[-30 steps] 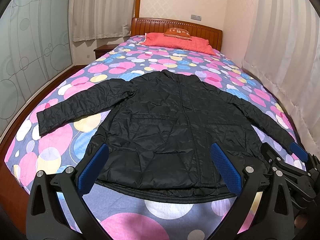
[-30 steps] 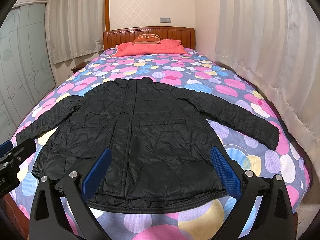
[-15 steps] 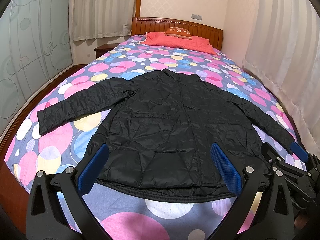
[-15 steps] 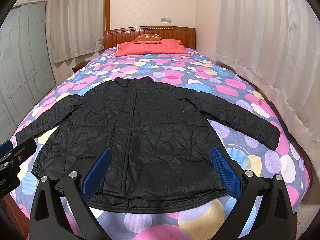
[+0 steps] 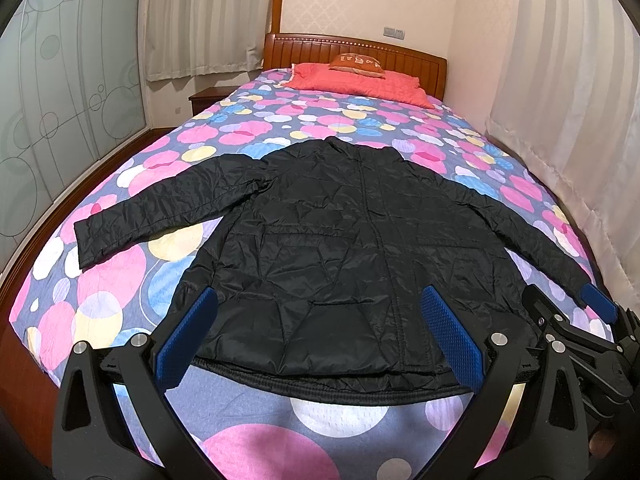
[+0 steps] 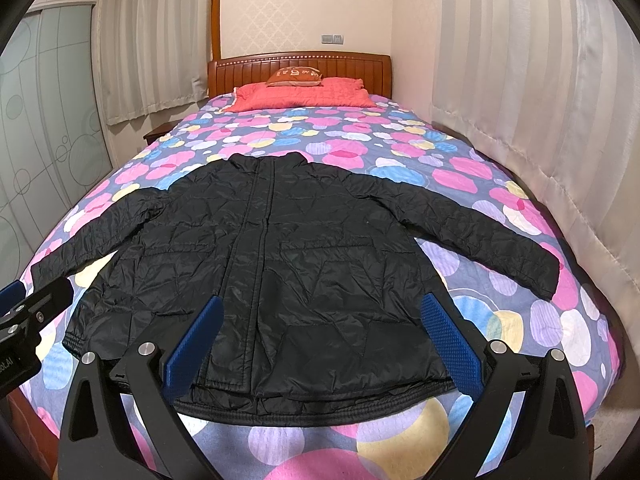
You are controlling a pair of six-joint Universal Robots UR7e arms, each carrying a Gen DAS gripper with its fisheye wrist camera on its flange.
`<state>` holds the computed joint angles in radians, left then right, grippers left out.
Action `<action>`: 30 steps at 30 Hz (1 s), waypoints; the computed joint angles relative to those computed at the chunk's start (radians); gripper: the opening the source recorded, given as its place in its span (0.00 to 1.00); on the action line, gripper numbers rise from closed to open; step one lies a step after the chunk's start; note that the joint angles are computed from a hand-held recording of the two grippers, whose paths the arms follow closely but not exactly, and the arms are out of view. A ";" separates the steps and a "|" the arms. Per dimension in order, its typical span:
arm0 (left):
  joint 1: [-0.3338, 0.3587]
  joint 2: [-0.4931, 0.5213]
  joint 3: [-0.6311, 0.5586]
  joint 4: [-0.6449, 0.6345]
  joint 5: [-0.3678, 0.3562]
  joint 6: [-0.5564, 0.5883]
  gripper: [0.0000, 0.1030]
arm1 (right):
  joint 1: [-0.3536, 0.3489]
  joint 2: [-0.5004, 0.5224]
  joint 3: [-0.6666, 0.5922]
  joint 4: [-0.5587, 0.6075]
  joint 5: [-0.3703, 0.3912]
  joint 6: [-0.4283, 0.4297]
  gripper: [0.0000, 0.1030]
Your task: Fold large clothes
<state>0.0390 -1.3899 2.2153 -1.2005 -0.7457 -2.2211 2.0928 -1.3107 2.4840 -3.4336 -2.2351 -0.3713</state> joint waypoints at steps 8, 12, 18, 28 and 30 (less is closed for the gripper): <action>0.001 -0.001 0.001 -0.002 0.001 0.002 0.98 | -0.005 0.007 0.005 -0.015 0.003 -0.004 0.95; -0.003 -0.012 0.005 0.005 -0.005 -0.001 0.98 | -0.006 0.007 0.001 -0.007 0.002 -0.003 0.95; -0.012 -0.045 0.064 -0.032 -0.023 0.003 0.98 | -0.010 0.025 0.004 -0.013 0.002 0.007 0.95; 0.103 -0.105 0.139 -0.227 -0.003 0.119 0.98 | -0.091 0.068 -0.008 -0.029 0.030 0.003 0.95; 0.133 -0.107 0.149 -0.248 -0.002 0.137 0.98 | -0.118 0.084 -0.018 -0.031 0.026 0.003 0.95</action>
<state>0.1718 -1.4970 2.3644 -1.4486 -0.7477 -2.0846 1.9745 -1.2266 2.4659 -3.4649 -2.2094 -0.3682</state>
